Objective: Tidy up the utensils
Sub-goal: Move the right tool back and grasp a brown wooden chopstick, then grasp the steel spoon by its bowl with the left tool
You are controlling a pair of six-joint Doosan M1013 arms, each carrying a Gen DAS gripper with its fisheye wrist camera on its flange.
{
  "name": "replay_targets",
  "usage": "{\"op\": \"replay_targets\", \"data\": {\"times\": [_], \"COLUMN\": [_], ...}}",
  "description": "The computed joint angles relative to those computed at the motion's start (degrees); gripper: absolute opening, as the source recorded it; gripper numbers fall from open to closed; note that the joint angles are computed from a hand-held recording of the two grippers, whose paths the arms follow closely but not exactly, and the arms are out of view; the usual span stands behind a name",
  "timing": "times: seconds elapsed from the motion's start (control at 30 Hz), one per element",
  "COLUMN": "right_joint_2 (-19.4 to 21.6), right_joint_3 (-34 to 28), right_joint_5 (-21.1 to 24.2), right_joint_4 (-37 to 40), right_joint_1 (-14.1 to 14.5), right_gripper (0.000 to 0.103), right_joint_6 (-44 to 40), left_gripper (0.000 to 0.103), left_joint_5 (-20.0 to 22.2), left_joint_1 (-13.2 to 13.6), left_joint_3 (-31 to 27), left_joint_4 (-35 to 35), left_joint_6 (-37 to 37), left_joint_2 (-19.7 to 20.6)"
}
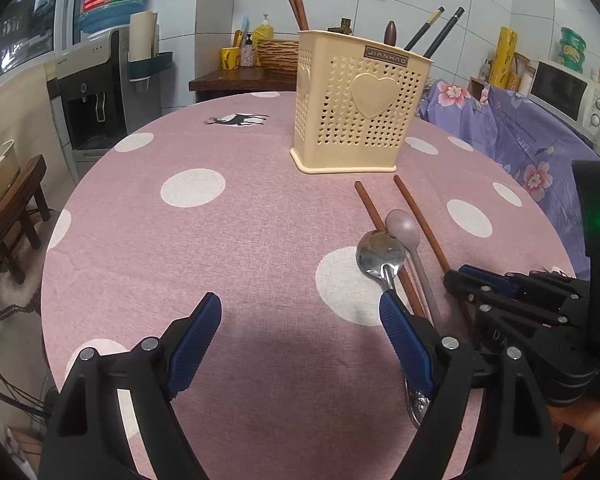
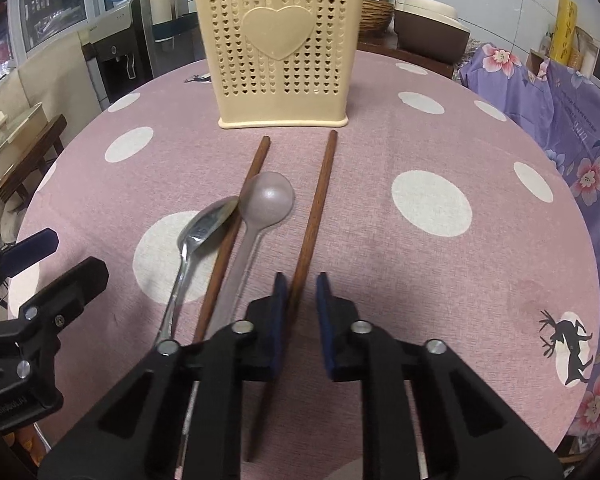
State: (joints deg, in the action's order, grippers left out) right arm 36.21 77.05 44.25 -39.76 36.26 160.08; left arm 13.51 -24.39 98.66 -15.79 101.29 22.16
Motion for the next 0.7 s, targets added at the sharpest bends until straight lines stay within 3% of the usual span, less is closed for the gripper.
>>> {"op": "replay_targets", "data": {"times": [0.17, 0.27, 0.43, 0.57, 0.7], "right_joint_2": [-2.0, -3.0, -4.6, -4.7, -5.1], "right_joint_3": [3.6, 5.4, 8.3, 8.8, 9.6], "right_joint_5": [-1.3, 0.4, -1.0, -1.2, -2.9], "right_joint_4": [-1.8, -4.0, -5.2, -6.3, -6.7], "right_joint_1": [-0.9, -1.1, -1.3, -1.1, -1.3], "right_gripper": [0.007, 0.007, 0.007, 0.007, 0.007], "right_joint_6": [4.6, 7.4, 10.3, 11.1, 11.8], "left_gripper": [0.080, 0.078, 0.052, 0.051, 0.050], "left_joint_5": [1.3, 3.1, 7.8, 7.3, 6.2], "left_joint_1": [-0.5, -0.8, -1.3, -2.4, -3.6], "left_joint_3": [-0.4, -1.0, -3.0, -3.8, -4.7], "left_joint_4": [-3.2, -6.5, -7.5, -3.2, 7.3], "left_joint_6": [3.3, 6.9, 7.0, 3.3, -5.4], "left_joint_2": [0.2, 0.6, 2.1, 2.6, 3.1]}}
